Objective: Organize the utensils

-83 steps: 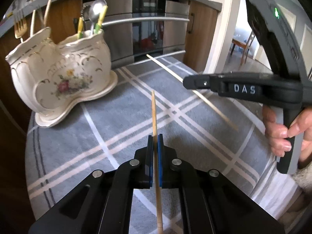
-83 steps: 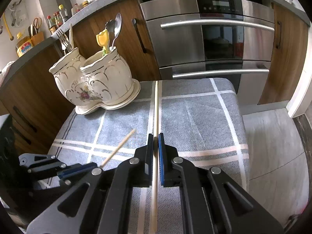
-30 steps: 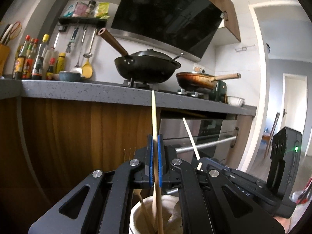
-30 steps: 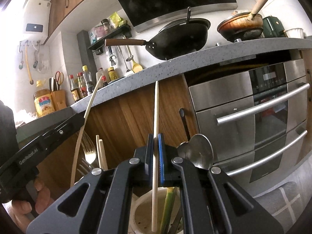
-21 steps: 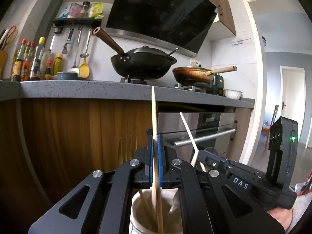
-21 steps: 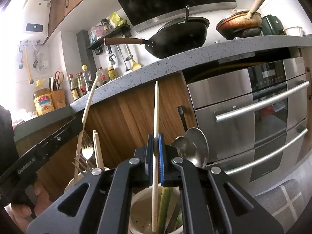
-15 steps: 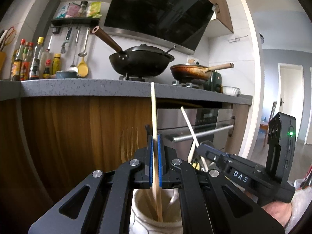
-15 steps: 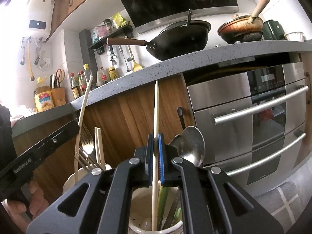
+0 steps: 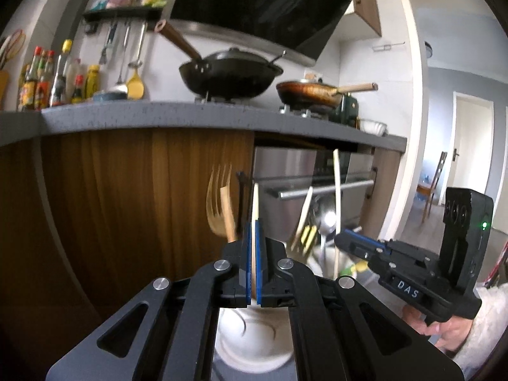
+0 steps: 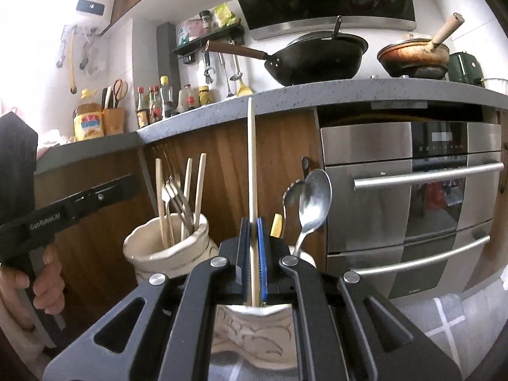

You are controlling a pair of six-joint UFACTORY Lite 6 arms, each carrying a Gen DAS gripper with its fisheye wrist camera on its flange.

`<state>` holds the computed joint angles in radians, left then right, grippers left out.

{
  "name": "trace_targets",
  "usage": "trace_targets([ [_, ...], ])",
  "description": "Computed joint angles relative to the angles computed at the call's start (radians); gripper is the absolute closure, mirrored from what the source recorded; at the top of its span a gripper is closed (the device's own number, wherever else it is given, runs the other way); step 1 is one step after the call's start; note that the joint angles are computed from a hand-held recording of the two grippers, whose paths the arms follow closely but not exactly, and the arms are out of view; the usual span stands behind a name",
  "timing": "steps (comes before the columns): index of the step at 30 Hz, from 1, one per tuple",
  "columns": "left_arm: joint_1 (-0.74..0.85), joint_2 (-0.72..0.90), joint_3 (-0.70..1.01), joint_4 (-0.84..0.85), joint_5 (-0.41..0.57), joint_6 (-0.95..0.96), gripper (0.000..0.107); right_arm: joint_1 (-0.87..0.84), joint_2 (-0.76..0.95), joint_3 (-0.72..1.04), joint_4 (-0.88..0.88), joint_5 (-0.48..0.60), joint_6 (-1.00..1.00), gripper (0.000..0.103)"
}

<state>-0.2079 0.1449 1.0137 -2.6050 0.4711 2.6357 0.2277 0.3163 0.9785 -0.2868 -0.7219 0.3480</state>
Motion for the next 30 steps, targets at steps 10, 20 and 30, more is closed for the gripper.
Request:
trace_targets([
  [10, -0.010, -0.022, -0.032, 0.013, -0.004, 0.011, 0.104, 0.027, -0.022, -0.013, 0.017, 0.041, -0.020, 0.098],
  [20, -0.022, -0.034, -0.042, -0.079, -0.006, 0.094, 0.073, -0.002, -0.040, -0.010, -0.022, 0.058, 0.061, 0.074],
  [30, -0.070, -0.200, -0.085, -0.270, -0.134, 0.210, 0.033, -0.067, -0.328, -0.155, -0.203, 0.168, 0.259, 0.036],
])
